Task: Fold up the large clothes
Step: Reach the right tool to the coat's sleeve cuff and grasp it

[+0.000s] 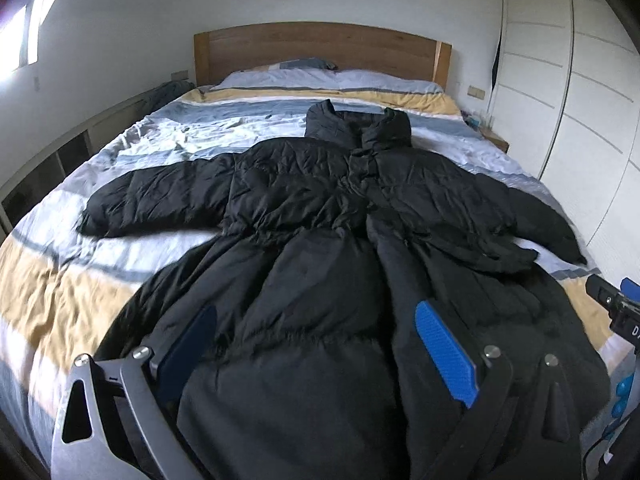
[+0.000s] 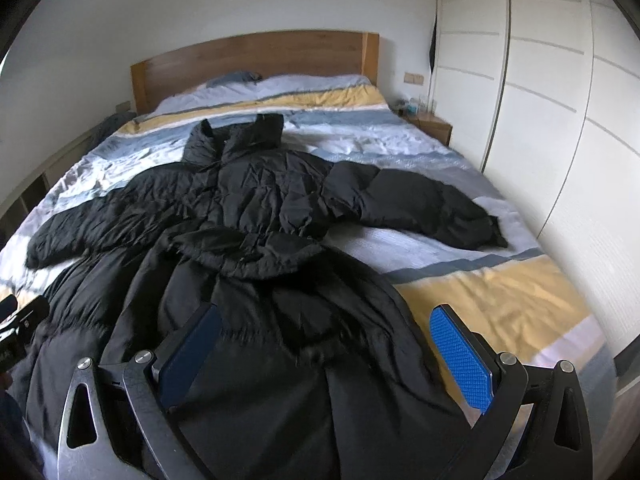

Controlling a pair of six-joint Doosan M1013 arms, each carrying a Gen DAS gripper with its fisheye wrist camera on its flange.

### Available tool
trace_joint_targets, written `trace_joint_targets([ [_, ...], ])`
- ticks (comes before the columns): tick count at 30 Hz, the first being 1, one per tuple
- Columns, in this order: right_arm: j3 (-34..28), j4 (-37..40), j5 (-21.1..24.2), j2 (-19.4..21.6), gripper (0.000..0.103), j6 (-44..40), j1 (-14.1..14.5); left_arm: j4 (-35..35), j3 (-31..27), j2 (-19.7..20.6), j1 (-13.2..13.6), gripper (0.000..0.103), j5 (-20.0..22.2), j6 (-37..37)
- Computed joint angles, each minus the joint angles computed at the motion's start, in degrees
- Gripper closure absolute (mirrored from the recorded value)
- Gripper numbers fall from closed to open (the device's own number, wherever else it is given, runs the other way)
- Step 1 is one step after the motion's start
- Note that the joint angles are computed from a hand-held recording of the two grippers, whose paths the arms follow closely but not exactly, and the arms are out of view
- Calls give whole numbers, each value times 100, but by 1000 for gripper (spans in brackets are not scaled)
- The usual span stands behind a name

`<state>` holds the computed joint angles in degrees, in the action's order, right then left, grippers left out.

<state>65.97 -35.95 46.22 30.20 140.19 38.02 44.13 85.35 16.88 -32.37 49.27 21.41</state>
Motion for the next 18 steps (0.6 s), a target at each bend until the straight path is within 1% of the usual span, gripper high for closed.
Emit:
trace_joint_targets([
  [2, -251, 262, 82, 150, 0, -148, -79, -180, -177, 96, 108, 3, 59, 191],
  [3, -365, 394, 114, 214, 0, -218, -126, -219, -304, 162, 146, 3, 183, 267],
  [5, -624, 603, 326, 350, 0, -357, -218, -346, -565, 284, 221, 3, 435, 497],
  [8, -778, 915, 421, 416, 0, -509, -364, -683, -1026, 459, 321, 3, 916, 896],
  [10, -812, 1368, 394, 424, 0, -592, -544, -798, -1324, 552, 338, 3, 1245, 1121],
  [11, -831, 1766, 371, 433, 0, -654, -694, -847, -1534, 617, 343, 3, 1441, 1261],
  [13, -825, 2353, 266, 447, 1, -758, -935, -950, -1913, 727, 349, 3, 1763, 1461],
  [14, -864, 2596, 290, 479, 1, -784, -1049, -1022, -2132, 795, 358, 3, 1934, 1557],
  [16, -824, 3208, 117, 497, 2, -877, -1295, -1101, -2663, 956, 362, 3, 2344, 1723],
  [18, -860, 3753, 73, 569, 3, -1001, -1503, -1173, -3222, 1137, 368, 3, 2735, 1873],
])
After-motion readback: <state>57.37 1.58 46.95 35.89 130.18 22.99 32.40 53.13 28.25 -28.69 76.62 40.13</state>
